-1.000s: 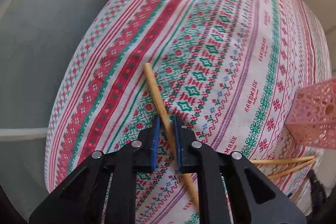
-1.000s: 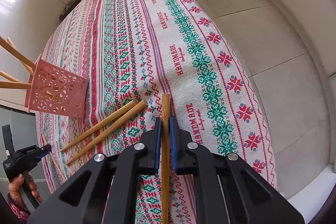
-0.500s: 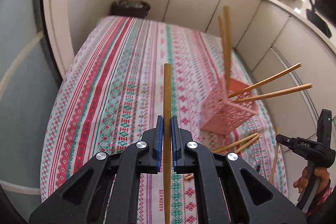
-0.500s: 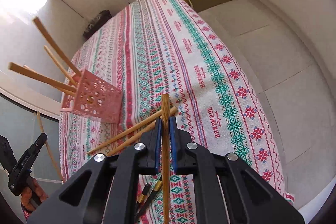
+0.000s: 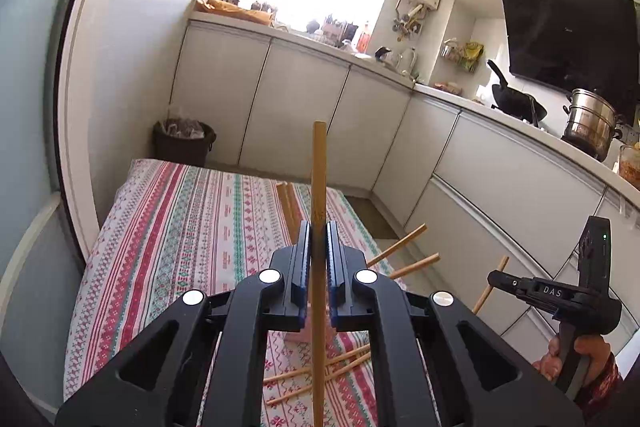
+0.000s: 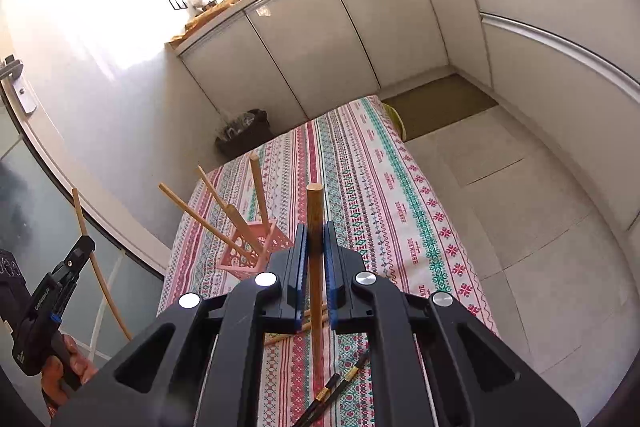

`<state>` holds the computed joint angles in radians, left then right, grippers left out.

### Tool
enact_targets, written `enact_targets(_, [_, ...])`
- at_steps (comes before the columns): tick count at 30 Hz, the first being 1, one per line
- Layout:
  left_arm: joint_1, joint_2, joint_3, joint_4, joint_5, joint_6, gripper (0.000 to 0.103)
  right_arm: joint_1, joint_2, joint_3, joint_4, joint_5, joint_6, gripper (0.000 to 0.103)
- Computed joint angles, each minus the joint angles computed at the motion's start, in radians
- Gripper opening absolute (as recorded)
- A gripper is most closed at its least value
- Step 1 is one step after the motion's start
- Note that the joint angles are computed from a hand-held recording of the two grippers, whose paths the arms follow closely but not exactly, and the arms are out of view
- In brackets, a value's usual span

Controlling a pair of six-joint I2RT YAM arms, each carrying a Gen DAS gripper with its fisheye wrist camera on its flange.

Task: Organize utensils
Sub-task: 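Carry both chopsticks over the pink basket and lower them in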

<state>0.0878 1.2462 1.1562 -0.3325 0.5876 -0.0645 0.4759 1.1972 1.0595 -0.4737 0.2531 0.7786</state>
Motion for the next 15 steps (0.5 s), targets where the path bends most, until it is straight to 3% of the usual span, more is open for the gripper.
enact_targets(8, [-0.118, 0.068, 0.083, 0.123, -0.076, -0.065, 0.006, -0.005, -0.024, 0.094, -0.065, 0.003, -0.004, 0.008])
enact_targets(15, [-0.221, 0.190, 0.108, 0.318, -0.209, -0.083, 0.006, 0.023, -0.004, 0.273, -0.108, 0.031, -0.058, 0.008])
